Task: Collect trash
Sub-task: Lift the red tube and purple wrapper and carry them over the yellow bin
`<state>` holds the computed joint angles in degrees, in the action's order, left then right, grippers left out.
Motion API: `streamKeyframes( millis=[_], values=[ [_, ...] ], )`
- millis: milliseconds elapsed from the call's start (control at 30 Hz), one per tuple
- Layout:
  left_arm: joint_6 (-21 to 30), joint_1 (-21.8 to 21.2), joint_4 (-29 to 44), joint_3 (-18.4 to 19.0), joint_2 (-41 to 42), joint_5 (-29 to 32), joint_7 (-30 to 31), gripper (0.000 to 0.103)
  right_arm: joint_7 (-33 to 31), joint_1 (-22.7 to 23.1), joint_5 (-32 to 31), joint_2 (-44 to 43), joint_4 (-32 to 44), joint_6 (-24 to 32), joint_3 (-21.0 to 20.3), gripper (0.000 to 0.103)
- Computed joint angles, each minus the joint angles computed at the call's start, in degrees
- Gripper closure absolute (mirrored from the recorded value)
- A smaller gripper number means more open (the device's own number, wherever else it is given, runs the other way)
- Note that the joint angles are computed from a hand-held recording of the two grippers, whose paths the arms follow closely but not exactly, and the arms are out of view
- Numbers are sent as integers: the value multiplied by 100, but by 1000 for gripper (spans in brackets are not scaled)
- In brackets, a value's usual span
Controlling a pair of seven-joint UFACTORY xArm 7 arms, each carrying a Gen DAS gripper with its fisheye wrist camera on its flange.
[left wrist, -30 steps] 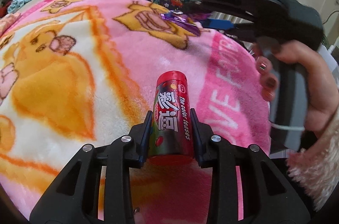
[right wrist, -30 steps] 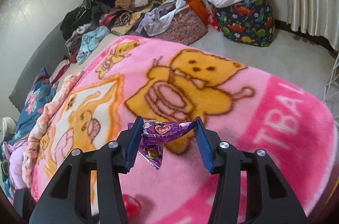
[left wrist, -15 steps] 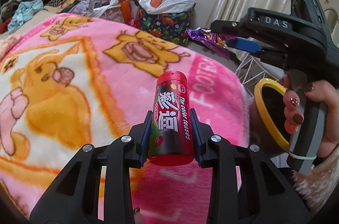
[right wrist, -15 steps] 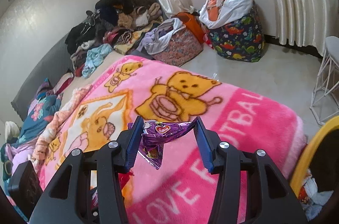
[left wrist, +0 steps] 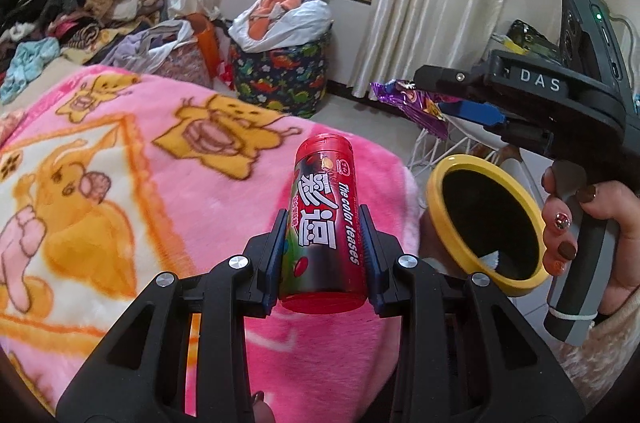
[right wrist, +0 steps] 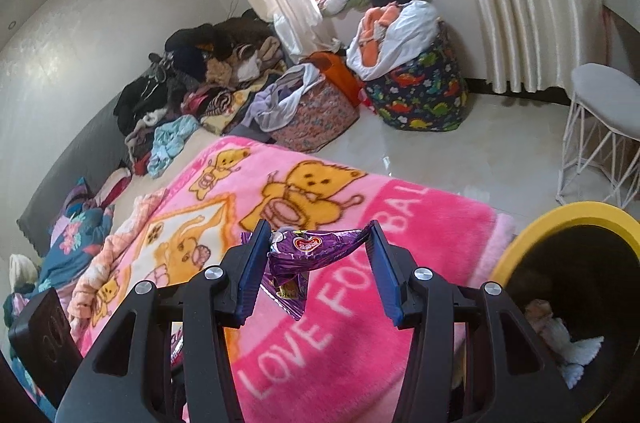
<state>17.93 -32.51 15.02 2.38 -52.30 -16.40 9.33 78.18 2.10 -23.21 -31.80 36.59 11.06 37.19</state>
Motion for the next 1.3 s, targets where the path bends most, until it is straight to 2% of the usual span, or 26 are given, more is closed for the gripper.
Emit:
streamKeyframes(
  millis=[200, 433, 767, 1300],
  values=[
    [-44, -194, 74, -224, -14, 11, -157, 77, -54, 504, 312, -799, -515, 323, -388, 56],
    [-181, -479, 199, -411, 115, 71, -339, 77, -138, 923, 681, -1704, -1031, 794, -640, 56],
    [-368, -747, 333, -696, 317, 237, -662, 77, -196, 1322, 1000, -2745, -1533, 1498, -781, 56],
    [-729, -1218, 663, -896, 1012, 468, -881, 77, -117, 1843, 1291, -4230, -2226, 2694, -893, 56]
  ],
)
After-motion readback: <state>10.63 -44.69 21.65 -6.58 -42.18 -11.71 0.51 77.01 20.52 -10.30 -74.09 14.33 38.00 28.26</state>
